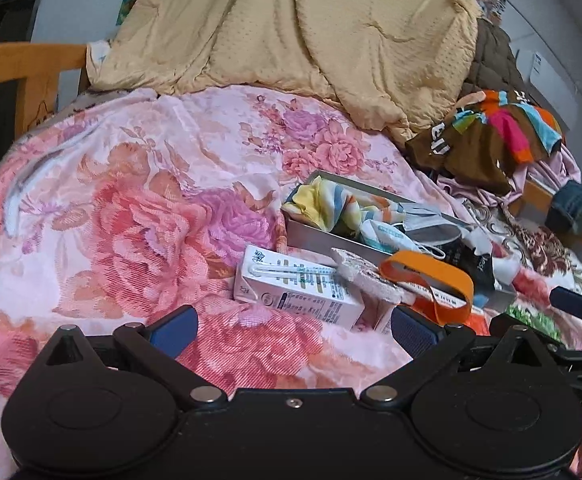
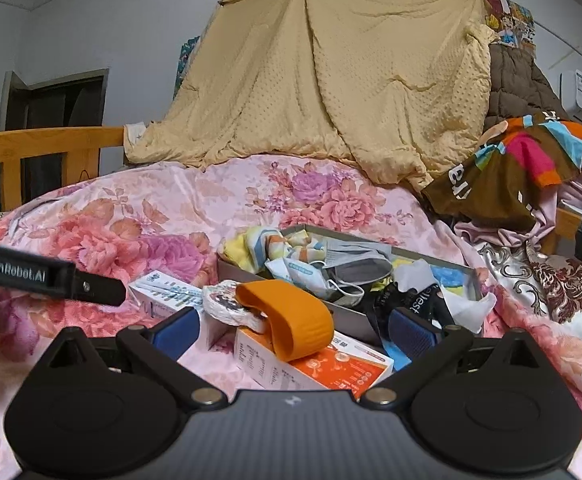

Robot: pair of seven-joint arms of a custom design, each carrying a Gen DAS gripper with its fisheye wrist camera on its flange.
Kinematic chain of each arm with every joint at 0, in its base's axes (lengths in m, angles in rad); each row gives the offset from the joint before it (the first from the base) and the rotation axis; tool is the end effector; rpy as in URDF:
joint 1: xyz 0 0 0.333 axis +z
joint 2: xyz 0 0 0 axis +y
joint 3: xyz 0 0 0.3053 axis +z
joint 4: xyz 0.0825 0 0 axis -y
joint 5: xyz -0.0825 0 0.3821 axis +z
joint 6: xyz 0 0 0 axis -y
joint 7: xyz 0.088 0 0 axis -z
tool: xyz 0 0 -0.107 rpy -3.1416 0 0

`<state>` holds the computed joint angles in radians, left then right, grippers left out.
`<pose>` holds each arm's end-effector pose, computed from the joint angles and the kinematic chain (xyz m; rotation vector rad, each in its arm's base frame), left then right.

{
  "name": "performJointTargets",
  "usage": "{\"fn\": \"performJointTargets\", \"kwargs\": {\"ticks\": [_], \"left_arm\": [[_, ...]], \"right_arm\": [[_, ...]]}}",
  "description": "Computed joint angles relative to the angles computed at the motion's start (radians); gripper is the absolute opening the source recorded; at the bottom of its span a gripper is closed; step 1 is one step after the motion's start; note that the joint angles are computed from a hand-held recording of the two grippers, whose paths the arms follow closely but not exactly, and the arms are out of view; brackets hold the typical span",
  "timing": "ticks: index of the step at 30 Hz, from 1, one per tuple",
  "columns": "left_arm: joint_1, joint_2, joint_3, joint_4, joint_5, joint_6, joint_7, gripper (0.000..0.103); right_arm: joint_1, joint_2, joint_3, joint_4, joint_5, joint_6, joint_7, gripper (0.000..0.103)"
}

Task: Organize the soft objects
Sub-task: 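Move the left tool to the white mesh strip while the right tool nears the orange silicone piece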

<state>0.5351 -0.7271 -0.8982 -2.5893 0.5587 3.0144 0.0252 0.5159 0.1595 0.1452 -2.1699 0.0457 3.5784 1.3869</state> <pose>0.3918 -0.2216 0.4738 -1.9187 1.1159 -1.0099 0.4742 0.3563 0.4687 -1.8016 0.7612 -0.7065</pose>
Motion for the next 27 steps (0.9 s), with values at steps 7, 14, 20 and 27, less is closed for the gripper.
{"fn": "performJointTargets", "kwargs": {"ticks": [7, 14, 20, 27], "left_arm": [[0.047, 0.071, -0.005, 0.015, -0.053, 0.103, -0.012, 0.102], [0.096, 0.169, -0.033, 0.03, -0.149, 0.195, 0.031, 0.102], [0.13, 0.258, -0.067, 0.039, -0.232, 0.29, 0.078, 0.102], [0.241, 0.338, -0.191, 0.092, -0.362, 0.348, 0.101, 0.102]], "right_arm": [[0.064, 0.039, -0.038, 0.027, 0.13, 0.031, -0.124, 0.103], [0.079, 0.075, -0.046, 0.053, 0.142, 0.021, -0.184, 0.103], [0.174, 0.144, -0.105, 0.128, 0.283, 0.045, -0.378, 0.103], [0.213, 0.216, -0.127, 0.208, 0.363, 0.063, -0.495, 0.102]]}}
